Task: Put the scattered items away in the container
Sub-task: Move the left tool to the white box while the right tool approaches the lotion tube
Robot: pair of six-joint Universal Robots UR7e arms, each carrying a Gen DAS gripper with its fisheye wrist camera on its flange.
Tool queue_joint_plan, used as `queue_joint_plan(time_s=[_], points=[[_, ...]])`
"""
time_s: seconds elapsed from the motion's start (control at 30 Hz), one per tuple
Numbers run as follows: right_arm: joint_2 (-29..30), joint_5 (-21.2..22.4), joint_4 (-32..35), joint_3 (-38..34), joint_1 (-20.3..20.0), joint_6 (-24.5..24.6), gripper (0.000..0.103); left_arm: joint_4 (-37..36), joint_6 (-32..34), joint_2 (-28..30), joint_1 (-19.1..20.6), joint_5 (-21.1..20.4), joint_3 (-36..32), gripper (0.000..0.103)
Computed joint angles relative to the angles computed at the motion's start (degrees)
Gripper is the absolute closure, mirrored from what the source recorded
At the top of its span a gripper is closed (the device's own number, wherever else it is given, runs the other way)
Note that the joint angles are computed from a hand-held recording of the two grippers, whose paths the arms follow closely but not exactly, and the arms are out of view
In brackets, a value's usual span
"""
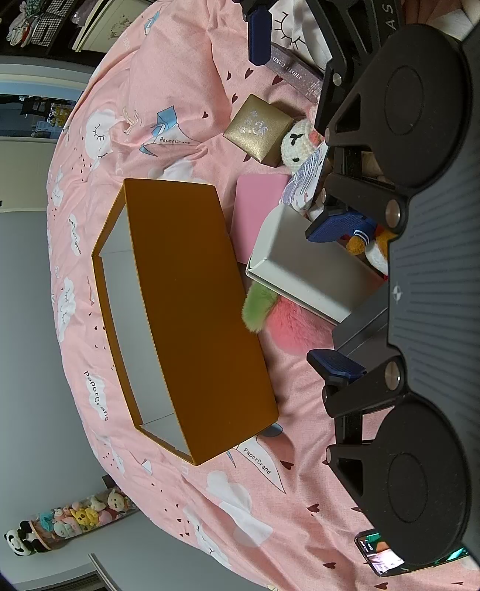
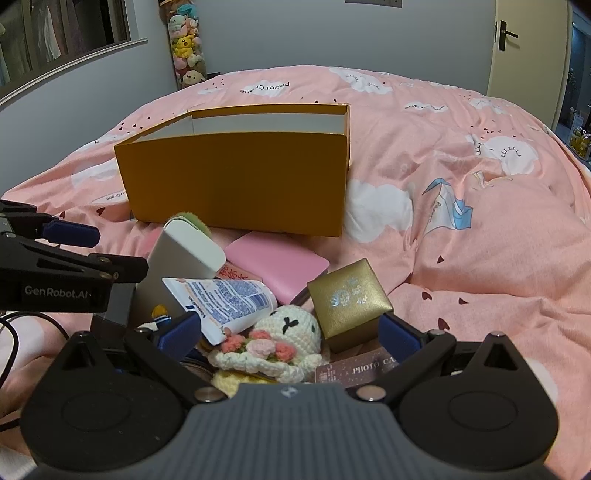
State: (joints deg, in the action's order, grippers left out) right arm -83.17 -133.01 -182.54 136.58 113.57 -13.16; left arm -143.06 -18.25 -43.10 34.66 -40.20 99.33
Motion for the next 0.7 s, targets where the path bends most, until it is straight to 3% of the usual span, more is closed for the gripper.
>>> queue_joint_plan(time_s=[0.7], points=[[-0.06, 0.34, 0.72, 0.08, -0.3, 0.0, 0.001, 0.38, 0.05, -0.3, 0.23, -1.35, -0.03, 0.028]])
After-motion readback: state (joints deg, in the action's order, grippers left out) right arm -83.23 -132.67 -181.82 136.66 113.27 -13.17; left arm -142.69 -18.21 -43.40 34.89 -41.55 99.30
